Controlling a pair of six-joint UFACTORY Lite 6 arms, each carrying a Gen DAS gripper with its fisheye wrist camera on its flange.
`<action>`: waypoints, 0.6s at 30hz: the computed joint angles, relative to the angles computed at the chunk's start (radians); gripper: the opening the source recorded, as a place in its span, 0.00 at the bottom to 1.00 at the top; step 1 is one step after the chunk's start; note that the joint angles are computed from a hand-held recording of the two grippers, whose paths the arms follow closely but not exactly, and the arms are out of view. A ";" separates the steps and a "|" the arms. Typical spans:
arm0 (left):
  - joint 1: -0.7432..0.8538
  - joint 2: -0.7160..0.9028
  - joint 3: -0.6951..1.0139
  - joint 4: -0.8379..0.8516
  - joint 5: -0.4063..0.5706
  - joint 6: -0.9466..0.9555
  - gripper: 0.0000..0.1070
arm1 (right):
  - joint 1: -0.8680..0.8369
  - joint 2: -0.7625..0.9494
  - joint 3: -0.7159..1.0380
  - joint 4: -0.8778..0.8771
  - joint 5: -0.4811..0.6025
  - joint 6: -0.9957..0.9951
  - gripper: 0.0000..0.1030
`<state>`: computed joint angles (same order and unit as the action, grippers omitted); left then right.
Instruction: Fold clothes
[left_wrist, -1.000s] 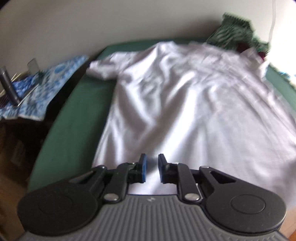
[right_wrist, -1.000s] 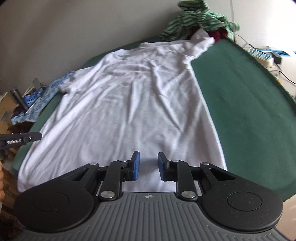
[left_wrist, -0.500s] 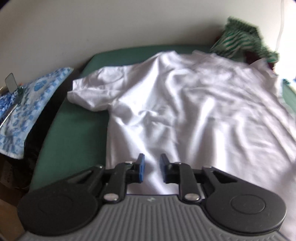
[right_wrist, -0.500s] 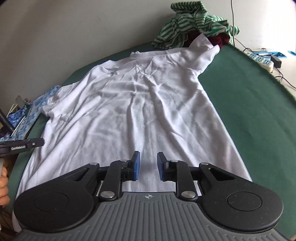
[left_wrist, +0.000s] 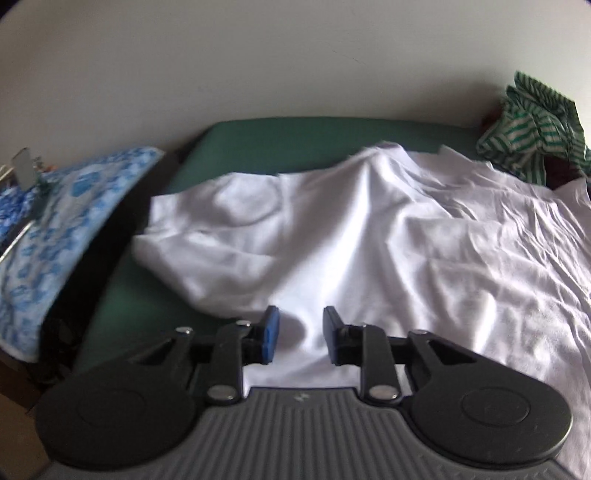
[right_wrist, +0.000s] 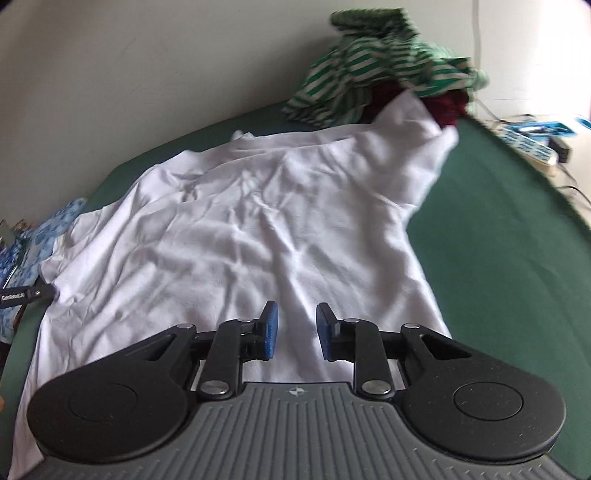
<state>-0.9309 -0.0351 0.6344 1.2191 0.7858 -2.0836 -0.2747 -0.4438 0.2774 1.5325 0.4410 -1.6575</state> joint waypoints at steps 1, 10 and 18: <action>0.025 0.065 0.038 0.003 0.003 0.005 0.26 | 0.010 0.067 0.034 0.099 -0.021 -0.095 0.21; 0.276 0.082 0.109 -0.007 0.067 0.110 0.32 | -0.047 0.470 0.393 0.229 0.035 -0.179 0.21; 0.310 0.360 0.339 0.014 0.136 0.123 0.53 | 0.045 0.805 0.722 0.220 0.084 -0.138 0.14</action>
<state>-0.6210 0.3251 0.9736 1.2328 0.9222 -1.9603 -0.2295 0.3608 0.9991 1.7523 0.5250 -1.7951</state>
